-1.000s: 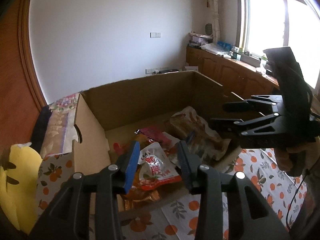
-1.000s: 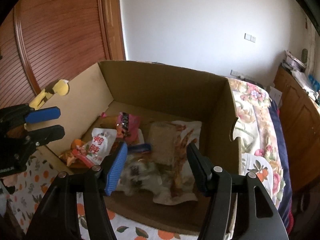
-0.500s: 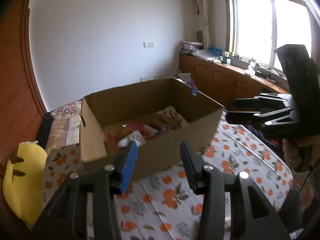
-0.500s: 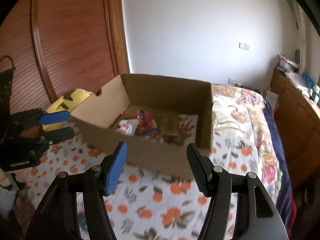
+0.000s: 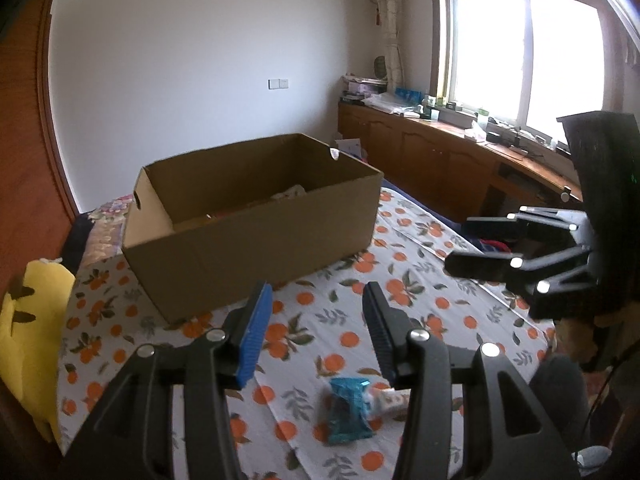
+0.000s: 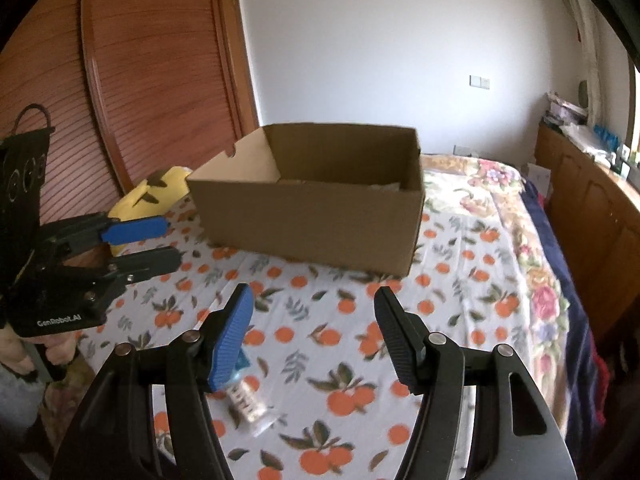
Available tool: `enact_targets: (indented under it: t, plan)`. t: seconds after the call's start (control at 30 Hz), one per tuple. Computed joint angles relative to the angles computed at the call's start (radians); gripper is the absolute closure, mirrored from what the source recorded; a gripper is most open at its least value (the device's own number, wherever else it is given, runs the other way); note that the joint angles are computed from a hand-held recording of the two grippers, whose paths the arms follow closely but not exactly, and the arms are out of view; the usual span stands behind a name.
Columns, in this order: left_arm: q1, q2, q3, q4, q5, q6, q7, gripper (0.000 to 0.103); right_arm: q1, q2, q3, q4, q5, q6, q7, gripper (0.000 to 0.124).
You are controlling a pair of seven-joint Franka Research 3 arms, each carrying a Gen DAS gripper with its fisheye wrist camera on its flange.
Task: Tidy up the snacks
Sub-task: 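Move both tools back toward the blue wrapper on the bed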
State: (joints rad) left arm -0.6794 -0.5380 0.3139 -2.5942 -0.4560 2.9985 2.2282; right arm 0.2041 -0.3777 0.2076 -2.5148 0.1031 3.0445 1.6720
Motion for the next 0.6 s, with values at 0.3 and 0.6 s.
enact_targets:
  t: [0.3,0.6]
  plan:
    - [-0.014,-0.043,0.006,-0.078,-0.024,-0.009,-0.015,0.056,0.032,0.007,-0.002,-0.086,0.062,0.091,0.018,0.060]
    - [-0.024,0.000,0.005,-0.113,-0.009,0.002,-0.031,0.056,0.030,0.051,0.019,-0.114,0.068,0.122,0.031,0.060]
